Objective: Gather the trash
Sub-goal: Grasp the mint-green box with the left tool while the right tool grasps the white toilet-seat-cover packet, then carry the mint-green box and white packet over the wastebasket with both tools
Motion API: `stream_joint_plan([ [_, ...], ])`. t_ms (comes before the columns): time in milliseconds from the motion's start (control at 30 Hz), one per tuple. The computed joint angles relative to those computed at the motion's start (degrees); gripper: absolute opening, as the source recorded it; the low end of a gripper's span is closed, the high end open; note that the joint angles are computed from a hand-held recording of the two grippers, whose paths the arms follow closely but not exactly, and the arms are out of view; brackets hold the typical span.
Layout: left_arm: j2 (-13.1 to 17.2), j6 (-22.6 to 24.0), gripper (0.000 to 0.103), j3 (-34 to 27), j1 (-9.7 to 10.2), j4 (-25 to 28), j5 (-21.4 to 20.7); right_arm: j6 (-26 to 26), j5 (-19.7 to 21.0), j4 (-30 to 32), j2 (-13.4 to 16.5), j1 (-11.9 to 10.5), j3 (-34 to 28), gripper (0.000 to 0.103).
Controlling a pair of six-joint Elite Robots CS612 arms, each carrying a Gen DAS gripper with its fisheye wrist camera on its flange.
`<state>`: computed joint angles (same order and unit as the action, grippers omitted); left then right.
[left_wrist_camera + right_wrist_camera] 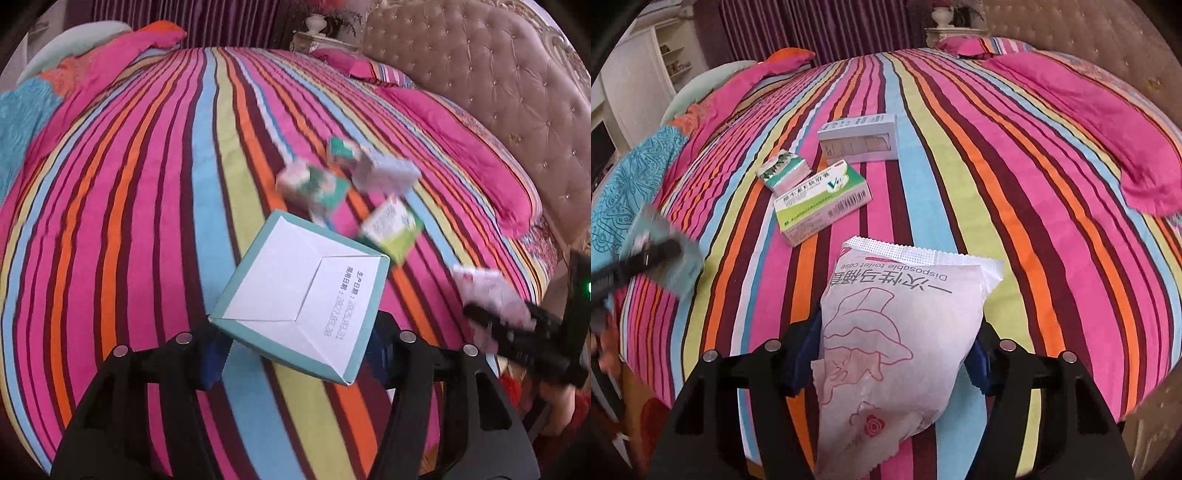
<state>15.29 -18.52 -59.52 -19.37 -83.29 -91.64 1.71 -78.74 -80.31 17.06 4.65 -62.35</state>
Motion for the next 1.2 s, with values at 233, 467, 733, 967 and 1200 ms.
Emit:
stream_joint_plan([
  [233,4.62,-1.39,0.059,-10.79,-1.29,8.26,-0.58,0.83,2.51,3.58,1.55,-0.51,-4.30,0.062],
  [467,7.45,-3.18,0.059,-17.34,-2.33,13.52,-1.53,-1.36,3.41,7.04,2.97,0.00,-8.36,0.062],
  [733,9.78,-3.20,0.059,-23.76,-3.72,19.71,-0.82,-5.36,5.06,12.89,4.45,0.45,-13.35,0.062],
  [967,11.83,-5.48,0.059,-28.85,-4.80,24.62,-2.25,-6.85,7.19,19.21,6.22,0.54,-18.59,0.062],
  [1200,13.45,-6.36,0.059,-32.47,-6.06,28.36,-3.29,-6.65,7.91,27.47,7.58,0.93,-21.89,0.062],
])
